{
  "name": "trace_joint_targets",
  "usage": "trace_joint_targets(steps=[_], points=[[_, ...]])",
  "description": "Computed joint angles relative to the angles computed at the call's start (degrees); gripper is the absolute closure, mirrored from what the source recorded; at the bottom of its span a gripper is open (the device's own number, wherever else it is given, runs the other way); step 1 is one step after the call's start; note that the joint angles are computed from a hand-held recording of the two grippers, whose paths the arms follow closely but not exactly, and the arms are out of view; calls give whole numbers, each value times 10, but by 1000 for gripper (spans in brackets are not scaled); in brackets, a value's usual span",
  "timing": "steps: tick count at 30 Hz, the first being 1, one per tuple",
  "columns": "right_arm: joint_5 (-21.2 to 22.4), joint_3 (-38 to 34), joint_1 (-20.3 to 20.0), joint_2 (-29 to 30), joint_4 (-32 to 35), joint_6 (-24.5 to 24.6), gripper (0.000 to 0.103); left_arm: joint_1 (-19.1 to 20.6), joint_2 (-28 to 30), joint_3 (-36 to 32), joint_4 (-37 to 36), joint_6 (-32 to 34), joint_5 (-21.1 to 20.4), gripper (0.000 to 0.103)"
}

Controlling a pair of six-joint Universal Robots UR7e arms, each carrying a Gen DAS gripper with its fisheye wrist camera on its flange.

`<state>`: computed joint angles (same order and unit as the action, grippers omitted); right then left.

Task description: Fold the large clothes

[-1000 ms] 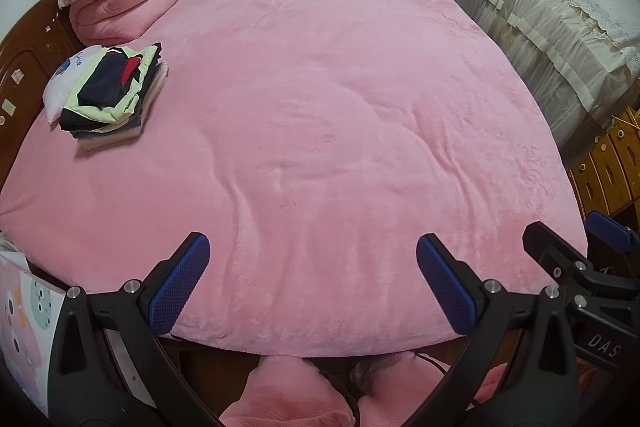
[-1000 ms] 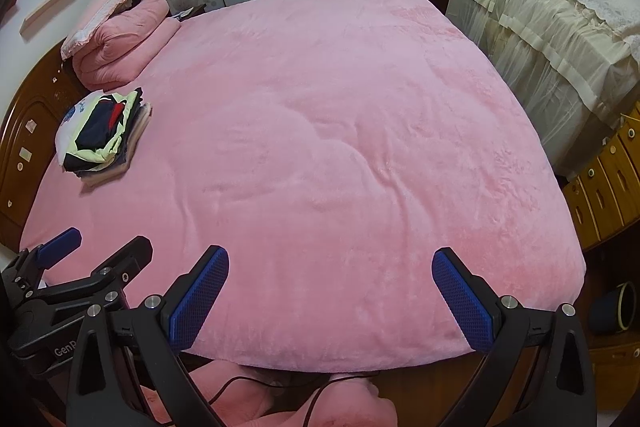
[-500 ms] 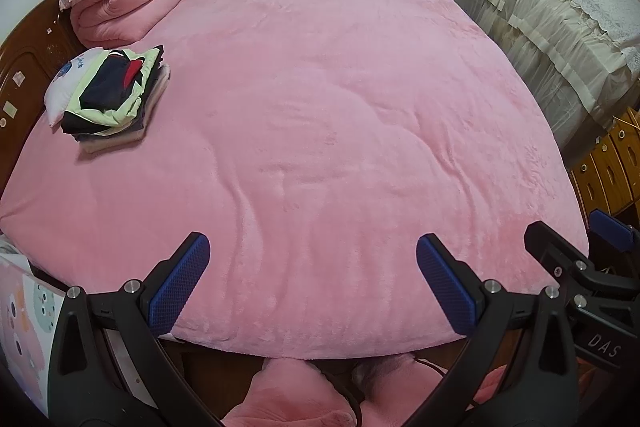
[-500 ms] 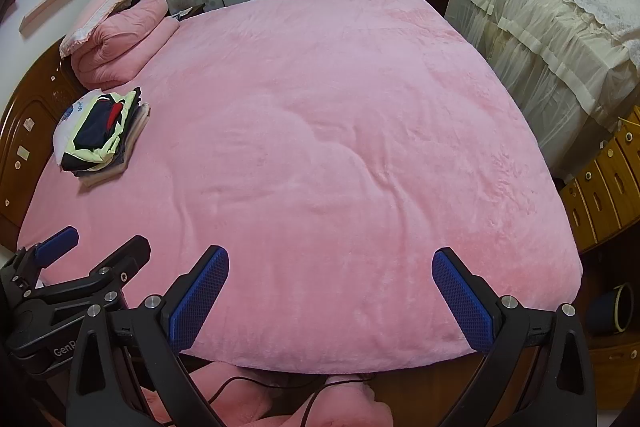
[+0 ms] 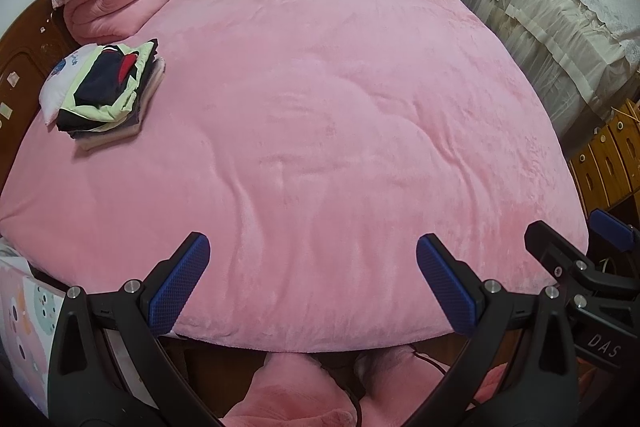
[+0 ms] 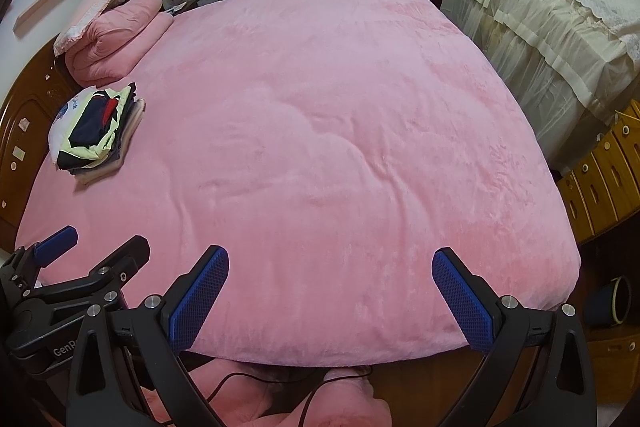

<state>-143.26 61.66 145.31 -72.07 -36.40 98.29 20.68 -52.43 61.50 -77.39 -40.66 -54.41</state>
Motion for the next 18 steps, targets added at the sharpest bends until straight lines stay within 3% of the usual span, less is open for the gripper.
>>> trace_joint_targets(steps=[18], points=[[4,7,-8,-7,-3,-10,0,5,-4,6,0,7,-6,1]])
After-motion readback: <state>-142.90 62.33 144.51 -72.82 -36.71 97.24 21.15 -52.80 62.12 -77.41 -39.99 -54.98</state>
